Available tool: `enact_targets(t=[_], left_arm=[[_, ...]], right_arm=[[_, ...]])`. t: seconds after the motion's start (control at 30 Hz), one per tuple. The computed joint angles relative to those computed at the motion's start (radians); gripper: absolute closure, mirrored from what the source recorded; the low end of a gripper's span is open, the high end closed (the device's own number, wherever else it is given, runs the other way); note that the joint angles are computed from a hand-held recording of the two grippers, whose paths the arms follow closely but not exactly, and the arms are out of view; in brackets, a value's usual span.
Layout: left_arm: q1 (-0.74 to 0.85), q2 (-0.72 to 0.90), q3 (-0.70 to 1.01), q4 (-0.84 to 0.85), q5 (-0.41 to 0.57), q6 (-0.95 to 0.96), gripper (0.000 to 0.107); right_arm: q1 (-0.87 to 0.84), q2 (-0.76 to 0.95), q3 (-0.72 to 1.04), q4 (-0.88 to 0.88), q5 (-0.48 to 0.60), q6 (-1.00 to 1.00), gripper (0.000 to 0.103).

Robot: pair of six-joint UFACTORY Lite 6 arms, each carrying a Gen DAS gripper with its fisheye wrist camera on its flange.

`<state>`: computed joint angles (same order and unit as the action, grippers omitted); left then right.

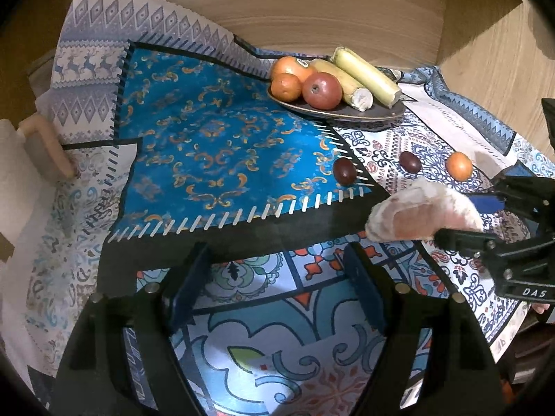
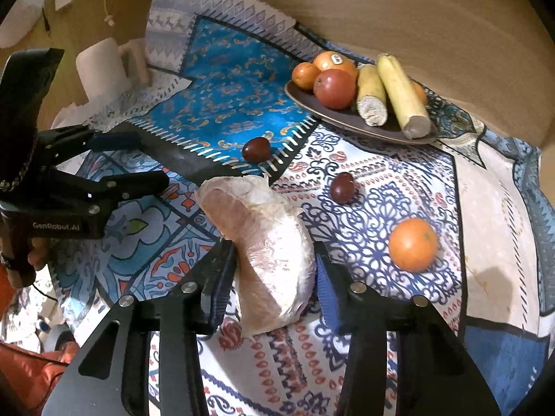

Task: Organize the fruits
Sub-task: 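Grasp the wrapped pomelo segment on the cloth with the right tool, then grasp a dark date with the left tool while the right tool holds the pomelo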

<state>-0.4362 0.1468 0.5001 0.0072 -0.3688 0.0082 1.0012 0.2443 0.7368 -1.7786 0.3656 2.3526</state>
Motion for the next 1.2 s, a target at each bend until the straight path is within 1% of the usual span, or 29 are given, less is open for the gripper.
enact_targets(t=[0.27,0.43,0.57,0.73,0.8,0.87,0.9,0.93,0.97,1.0,1.07,1.13,1.2], left_arm=[[-0.02,-0.005,0.028,-0.001,0.017,-0.009,0.028],[-0.042,0.047,0.106,0.054,0.051,-0.064,0.029],[-0.065,0.128,0.212,0.151,0.102,-0.157,0.04],[-0.102,0.242,0.353,0.199,0.159,-0.209,0.05],[-0.117,0.297,0.42,0.201,0.186,-0.207,0.056],[-0.128,0.348,0.477,0.192,0.211,-0.199,0.069],[-0.13,0.356,0.486,0.182,0.208,-0.19,0.07],[-0.135,0.365,0.496,0.149,0.208,-0.156,0.075],[-0.133,0.37,0.503,0.158,0.21,-0.162,0.08],[-0.133,0.372,0.509,0.176,0.212,-0.181,0.081],[-0.133,0.376,0.514,0.172,0.214,-0.177,0.082],[-0.132,0.376,0.515,0.178,0.213,-0.187,0.082],[-0.13,0.375,0.512,0.186,0.208,-0.196,0.082]], right_arm=[[-0.009,-0.155,-0.082,0.067,0.066,-0.043,0.063],[-0.03,-0.269,-0.122,0.132,0.112,-0.119,0.063],[-0.057,-0.36,-0.156,0.171,0.143,-0.164,0.063],[-0.093,-0.433,-0.188,0.19,0.168,-0.202,0.064],[-0.113,-0.454,-0.199,0.182,0.162,-0.207,0.066],[-0.144,-0.462,-0.208,0.163,0.137,-0.208,0.069],[-0.161,-0.456,-0.21,0.152,0.12,-0.207,0.071],[-0.176,-0.447,-0.208,0.149,0.109,-0.216,0.072],[-0.183,-0.433,-0.204,0.155,0.103,-0.227,0.073],[-0.2,-0.421,-0.206,0.138,0.078,-0.218,0.079],[-0.248,-0.418,-0.23,0.001,-0.012,-0.091,0.079],[-0.254,-0.4,-0.229,-0.069,-0.033,-0.023,0.079],[-0.241,-0.369,-0.211,-0.084,-0.027,-0.013,0.079]])
